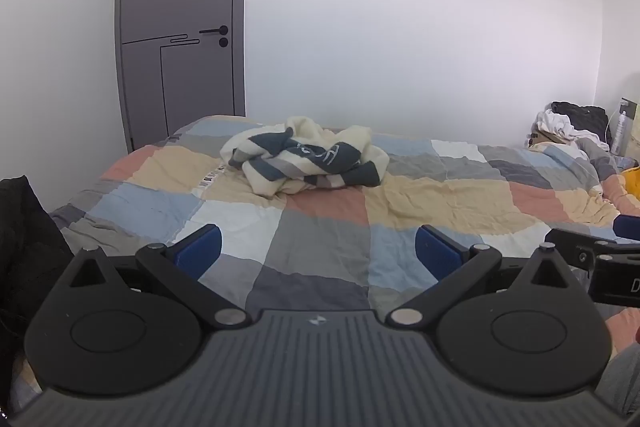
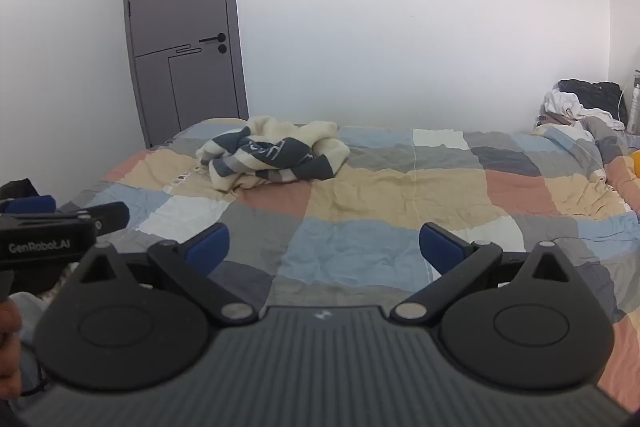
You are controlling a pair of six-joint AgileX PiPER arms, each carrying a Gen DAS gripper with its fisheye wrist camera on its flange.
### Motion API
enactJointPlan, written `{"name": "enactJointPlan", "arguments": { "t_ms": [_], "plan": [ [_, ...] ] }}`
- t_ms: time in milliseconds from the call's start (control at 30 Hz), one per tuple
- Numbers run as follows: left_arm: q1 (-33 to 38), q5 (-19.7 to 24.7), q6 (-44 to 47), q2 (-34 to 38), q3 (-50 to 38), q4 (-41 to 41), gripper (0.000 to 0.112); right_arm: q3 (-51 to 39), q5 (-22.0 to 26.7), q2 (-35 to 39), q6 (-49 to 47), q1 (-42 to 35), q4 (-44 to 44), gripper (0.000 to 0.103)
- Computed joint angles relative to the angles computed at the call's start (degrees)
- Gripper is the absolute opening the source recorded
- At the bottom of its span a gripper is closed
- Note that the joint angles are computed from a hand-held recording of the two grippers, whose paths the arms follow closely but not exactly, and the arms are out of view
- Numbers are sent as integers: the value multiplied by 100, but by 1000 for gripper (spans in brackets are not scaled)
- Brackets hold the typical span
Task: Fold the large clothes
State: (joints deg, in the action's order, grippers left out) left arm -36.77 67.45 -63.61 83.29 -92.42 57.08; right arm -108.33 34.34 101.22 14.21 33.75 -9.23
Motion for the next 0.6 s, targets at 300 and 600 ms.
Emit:
{"name": "enactJointPlan", "arguments": {
  "t_ms": [300, 600],
  "plan": [
    [100, -28, 121, 72, -105, -64, 103, 26, -20, -43, 106, -7, -80, 103],
    [-55, 50, -36, 60, -1, 95, 103, -117, 145, 13, -6, -41, -14, 103]
  ]
}}
